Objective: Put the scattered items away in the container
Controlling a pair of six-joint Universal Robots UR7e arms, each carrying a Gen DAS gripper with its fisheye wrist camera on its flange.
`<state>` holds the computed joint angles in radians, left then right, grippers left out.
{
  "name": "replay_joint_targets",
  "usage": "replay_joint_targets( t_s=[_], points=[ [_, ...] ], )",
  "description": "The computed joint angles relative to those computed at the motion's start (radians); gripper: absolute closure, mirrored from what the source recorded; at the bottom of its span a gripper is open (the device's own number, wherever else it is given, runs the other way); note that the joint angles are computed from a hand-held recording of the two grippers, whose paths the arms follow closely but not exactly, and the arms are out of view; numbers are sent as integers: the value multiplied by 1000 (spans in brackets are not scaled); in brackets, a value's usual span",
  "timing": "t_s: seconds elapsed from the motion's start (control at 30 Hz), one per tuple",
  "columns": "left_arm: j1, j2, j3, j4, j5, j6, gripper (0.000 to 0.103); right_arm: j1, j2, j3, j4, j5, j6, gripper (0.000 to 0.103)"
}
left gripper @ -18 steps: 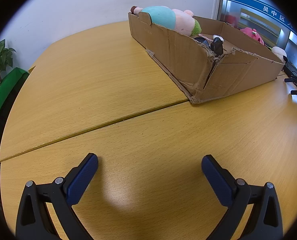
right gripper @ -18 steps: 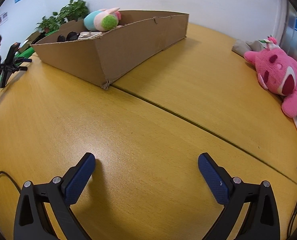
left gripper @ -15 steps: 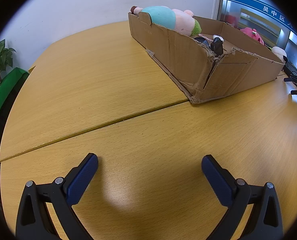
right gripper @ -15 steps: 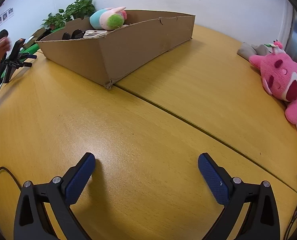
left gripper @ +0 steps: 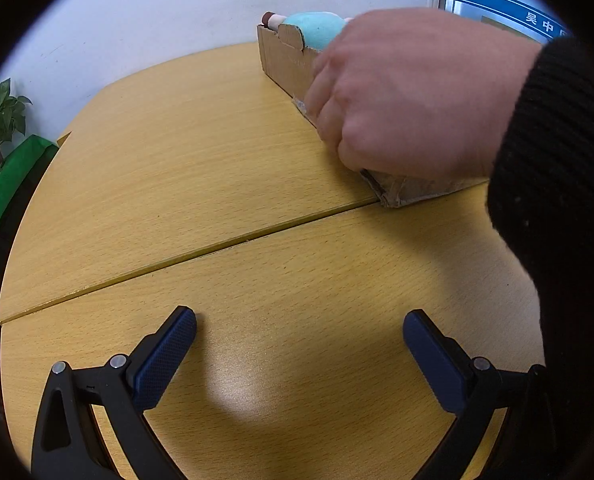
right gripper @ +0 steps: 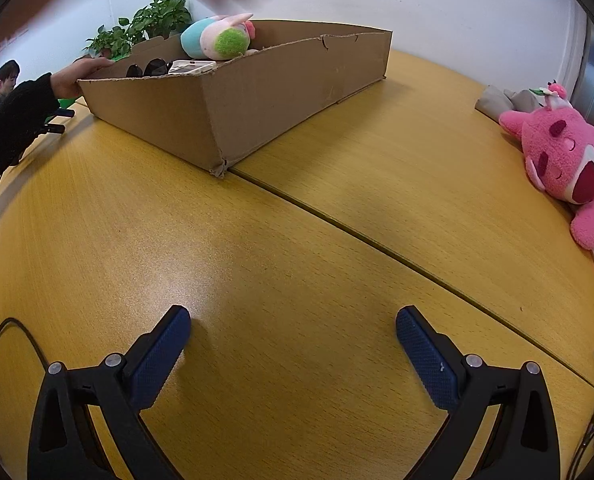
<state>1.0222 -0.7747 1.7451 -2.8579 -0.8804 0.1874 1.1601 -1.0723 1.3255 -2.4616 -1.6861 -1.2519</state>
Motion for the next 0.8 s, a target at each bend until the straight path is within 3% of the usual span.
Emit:
replay_joint_targets(
  t_s=[0.8],
  points=[
    [7,12,-24,3,-2,12,0,-1,4,-6,-1,0,1,0]
  ],
)
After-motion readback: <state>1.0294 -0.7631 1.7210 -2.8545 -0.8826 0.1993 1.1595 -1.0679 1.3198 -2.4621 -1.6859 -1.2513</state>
